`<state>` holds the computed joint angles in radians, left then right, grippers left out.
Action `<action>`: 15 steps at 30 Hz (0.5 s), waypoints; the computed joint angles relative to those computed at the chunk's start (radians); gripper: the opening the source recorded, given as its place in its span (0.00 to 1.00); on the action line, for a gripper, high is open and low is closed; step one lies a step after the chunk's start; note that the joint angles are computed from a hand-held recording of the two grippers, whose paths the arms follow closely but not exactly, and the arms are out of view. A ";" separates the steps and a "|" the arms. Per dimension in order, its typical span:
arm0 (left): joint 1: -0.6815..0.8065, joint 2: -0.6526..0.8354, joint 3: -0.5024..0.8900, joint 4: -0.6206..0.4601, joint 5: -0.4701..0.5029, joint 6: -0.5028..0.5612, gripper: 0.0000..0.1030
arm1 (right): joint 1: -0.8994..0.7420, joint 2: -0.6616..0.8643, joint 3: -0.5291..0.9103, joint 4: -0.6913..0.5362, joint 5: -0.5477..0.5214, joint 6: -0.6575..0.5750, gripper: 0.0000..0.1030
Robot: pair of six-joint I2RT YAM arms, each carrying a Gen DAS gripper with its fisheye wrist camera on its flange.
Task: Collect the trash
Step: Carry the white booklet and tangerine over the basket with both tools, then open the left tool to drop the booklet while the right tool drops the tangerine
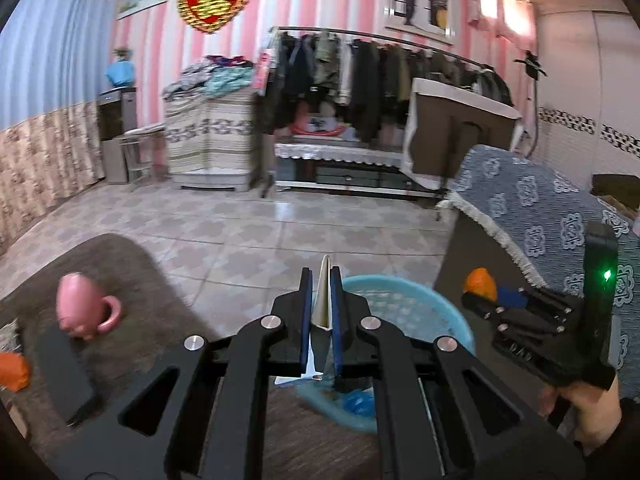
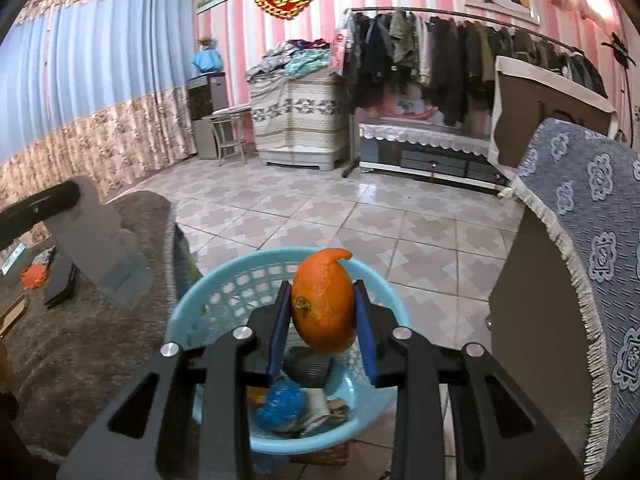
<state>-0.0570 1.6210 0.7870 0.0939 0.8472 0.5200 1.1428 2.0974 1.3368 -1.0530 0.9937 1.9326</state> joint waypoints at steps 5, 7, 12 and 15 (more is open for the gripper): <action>-0.141 -0.024 -0.051 0.065 -0.044 -0.049 0.07 | -0.001 -0.051 -0.102 0.010 -0.005 0.064 0.30; -0.184 0.005 -0.057 0.098 -0.077 -0.065 0.07 | 0.001 -0.063 -0.131 0.018 -0.006 0.087 0.30; -0.243 0.125 -0.038 0.185 -0.157 -0.093 0.07 | 0.002 -0.059 -0.162 0.050 -0.017 0.099 0.30; -0.242 0.183 -0.004 0.192 -0.178 -0.088 0.16 | -0.003 -0.049 -0.166 0.070 -0.026 0.089 0.30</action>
<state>-0.2988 1.8037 0.7828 0.2857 0.6694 0.4322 1.1401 2.0487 1.1712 -0.9832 0.9673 2.0215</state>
